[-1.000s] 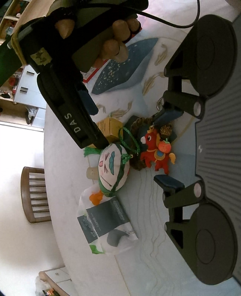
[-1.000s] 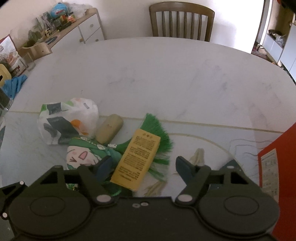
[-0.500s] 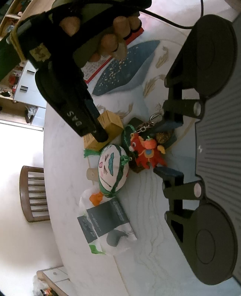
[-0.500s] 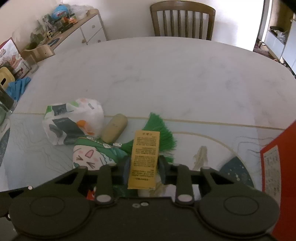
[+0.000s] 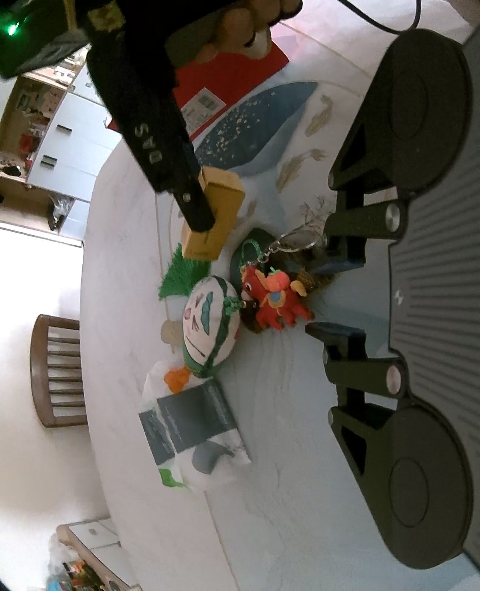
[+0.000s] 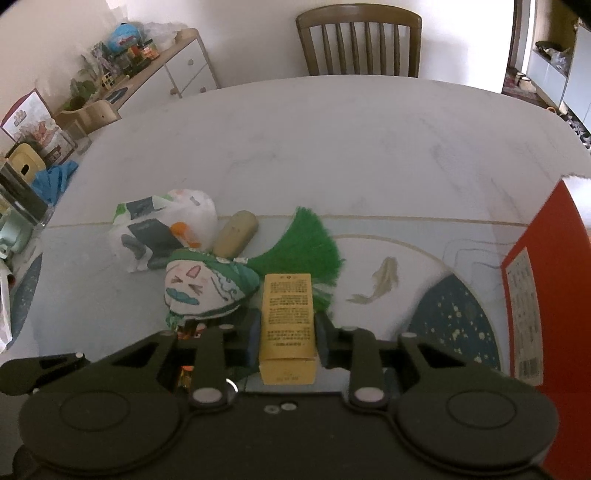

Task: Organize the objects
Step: 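Grasp the red dragon plush keychain with the left tool while the right tool holds the yellow box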

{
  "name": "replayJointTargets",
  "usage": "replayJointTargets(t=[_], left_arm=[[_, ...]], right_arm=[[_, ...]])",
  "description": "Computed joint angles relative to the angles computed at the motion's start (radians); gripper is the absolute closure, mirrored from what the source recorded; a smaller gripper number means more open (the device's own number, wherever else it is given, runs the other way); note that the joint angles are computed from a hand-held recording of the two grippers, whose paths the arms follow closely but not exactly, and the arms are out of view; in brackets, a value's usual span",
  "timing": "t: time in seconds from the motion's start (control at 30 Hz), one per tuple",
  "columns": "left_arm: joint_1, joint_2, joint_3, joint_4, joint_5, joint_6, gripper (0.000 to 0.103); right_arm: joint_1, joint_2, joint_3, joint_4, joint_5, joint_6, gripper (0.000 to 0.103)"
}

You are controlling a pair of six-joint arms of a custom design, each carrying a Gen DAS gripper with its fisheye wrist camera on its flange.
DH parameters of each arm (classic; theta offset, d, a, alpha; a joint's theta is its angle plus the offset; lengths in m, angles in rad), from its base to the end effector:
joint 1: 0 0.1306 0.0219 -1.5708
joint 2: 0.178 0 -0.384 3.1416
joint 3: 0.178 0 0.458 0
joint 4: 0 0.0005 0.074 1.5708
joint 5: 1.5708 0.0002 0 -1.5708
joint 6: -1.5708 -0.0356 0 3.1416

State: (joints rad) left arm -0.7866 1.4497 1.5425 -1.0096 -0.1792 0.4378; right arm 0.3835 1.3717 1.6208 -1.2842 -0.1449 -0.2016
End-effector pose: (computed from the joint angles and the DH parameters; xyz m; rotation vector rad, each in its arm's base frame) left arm 0.4038 -0.3965 0.4698 0.3575 2.4661 -0.3024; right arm 0.4742 0.1963 0.5334 -0.2924 2.6268 0.3928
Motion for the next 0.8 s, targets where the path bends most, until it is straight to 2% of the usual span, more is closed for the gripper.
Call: replayJointTargets(t=[0.03,0.1,0.13,0.8], left_arm=[[0.001,-0.003,-0.001,-0.001,-0.002,0.005,0.069],[0.004,-0.014,-0.01,0.013,-0.007,0.013,0.048],[0.004,-0.016,-0.011,0.018,-0.015,0.017,0.043],[0.024,0.068,0.06,0.006,-0.001,-0.021,0.044]], right_arm=[[-0.002,-0.005,-0.004,0.001,-0.005,-0.001,0.075],[-0.005,-0.012,-0.011,0.002,-0.012,0.001,0.075],[-0.006,-0.016,-0.016,0.002,-0.012,0.002,0.075],[-0.013,-0.056,-0.06,-0.002,-0.015,0.025,0.075]])
